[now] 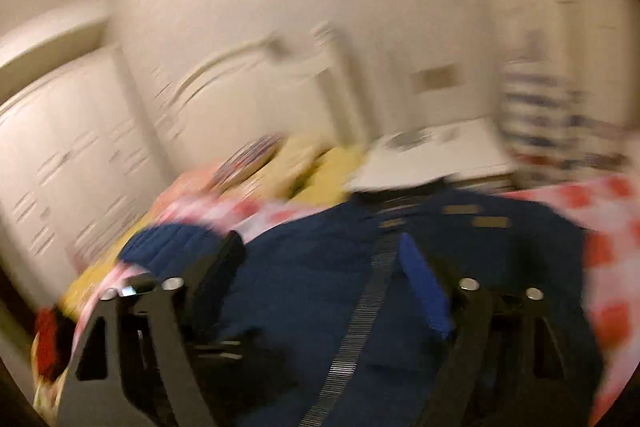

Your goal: Fold large clothes

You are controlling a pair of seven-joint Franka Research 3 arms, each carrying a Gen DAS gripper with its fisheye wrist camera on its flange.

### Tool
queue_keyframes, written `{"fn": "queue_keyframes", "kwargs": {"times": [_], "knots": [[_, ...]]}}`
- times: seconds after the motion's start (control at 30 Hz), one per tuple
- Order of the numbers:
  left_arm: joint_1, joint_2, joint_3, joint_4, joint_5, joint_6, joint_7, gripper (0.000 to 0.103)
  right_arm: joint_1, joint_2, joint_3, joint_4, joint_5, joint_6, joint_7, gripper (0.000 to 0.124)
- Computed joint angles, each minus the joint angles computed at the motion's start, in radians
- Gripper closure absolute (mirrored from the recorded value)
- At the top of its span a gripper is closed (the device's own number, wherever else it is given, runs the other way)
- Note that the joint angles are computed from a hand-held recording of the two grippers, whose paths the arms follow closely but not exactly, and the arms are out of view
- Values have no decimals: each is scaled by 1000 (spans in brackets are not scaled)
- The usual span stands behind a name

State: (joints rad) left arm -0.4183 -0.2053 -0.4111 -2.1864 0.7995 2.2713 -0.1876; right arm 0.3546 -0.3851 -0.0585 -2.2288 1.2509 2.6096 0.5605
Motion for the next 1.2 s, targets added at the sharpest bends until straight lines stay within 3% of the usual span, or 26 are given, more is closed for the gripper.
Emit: {"fn": "queue_keyframes", "kwargs": {"times": [0.07,0.1,0.13,0.2,0.3,0.43,0.5,0.57,0.6,0.7,0.73,0.8,0.87,1.03,1.1,1.2], "knots": [[-1,4,-3,8,1,-11,-1,2,-39,-38,-24,-59,31,74,19,49],[-2,7,-4,14,3,-14,-1,3,-73,-42,-14,-83,-19,118,72,49],[-2,7,1,17,2,7,1,3,-111,-30,-1,-96,-109,137,153,51],[2,11,30,16,-21,142,14,3,-212,35,45,-96,-391,93,379,54],[12,93,37,117,-40,233,74,3,-219,102,64,-103,-551,103,450,56],[-23,286,45,371,-1,167,187,3,-246,123,125,-123,-803,174,611,55],[-49,381,68,485,-11,158,224,4,-226,127,108,-127,-831,179,625,54],[-73,468,91,585,-34,151,268,11,-192,137,73,-118,-800,172,608,54],[-81,519,98,639,-60,158,293,20,-178,130,64,-129,-783,174,602,54],[-106,605,121,717,-113,199,332,50,-162,136,44,-126,-757,171,587,54],[-133,612,141,737,-99,171,322,72,-165,133,47,-127,-765,168,597,54],[-195,580,196,722,-24,129,258,92,-164,128,45,-130,-766,165,601,54],[-218,505,224,645,68,169,179,93,-160,131,41,-127,-760,164,597,54],[-223,248,189,470,250,-10,93,93,-159,120,41,-134,-758,163,600,54],[-200,138,165,382,244,-86,87,93,-159,122,41,-133,-759,162,602,54],[-160,18,158,258,127,-134,164,92,-161,123,43,-131,-766,161,607,54]]}}
